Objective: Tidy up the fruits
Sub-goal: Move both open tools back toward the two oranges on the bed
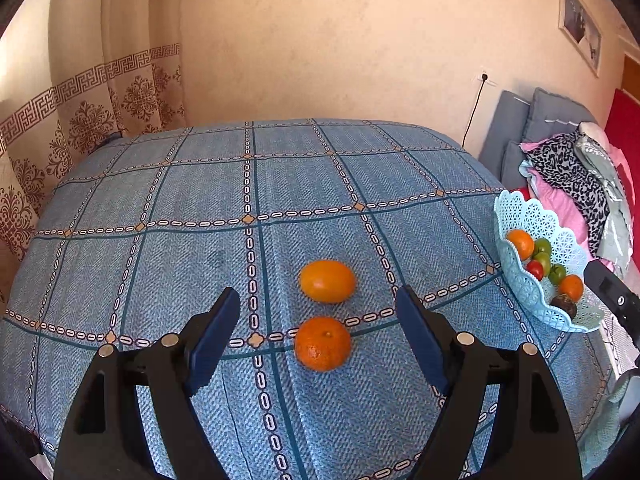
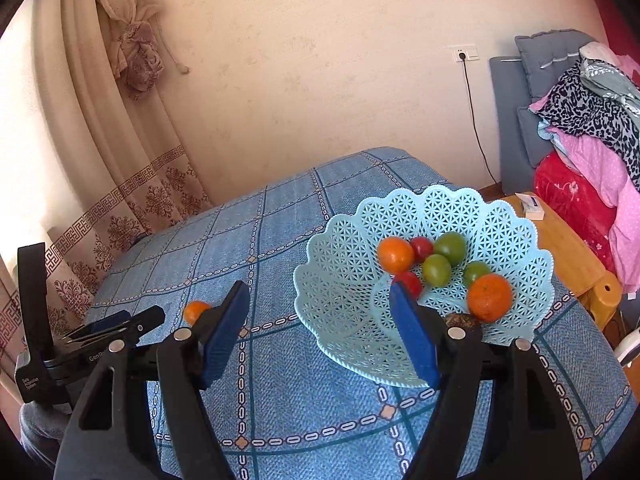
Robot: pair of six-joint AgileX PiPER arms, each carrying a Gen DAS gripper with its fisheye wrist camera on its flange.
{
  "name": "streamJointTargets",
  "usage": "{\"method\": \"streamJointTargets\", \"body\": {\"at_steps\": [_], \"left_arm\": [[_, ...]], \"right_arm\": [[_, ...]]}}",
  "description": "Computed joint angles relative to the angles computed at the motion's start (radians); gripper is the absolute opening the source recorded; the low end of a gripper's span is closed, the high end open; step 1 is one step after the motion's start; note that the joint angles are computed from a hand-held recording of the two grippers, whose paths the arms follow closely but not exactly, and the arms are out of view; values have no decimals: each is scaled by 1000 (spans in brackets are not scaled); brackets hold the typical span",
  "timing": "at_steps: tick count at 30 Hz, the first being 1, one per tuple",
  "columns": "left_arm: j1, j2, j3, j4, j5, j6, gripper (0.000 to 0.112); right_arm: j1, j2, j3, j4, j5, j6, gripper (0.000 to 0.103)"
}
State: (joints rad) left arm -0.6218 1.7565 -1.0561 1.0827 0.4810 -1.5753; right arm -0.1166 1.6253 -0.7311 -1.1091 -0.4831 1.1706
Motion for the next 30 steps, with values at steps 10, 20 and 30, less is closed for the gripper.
{"method": "streamJointTargets", "body": {"at_steps": [10,20,30], "left_arm": [[22,67,15,1,-53,-27,79],[50,123,-5,-74,-103,52,58],[54,114,32,4,-160,-36,39]], "right_arm": [[77,17,-21,-4,39,1,77],[145,44,-52,-4,70,1,78],[231,85,-94,78,131,-91,78]]}}
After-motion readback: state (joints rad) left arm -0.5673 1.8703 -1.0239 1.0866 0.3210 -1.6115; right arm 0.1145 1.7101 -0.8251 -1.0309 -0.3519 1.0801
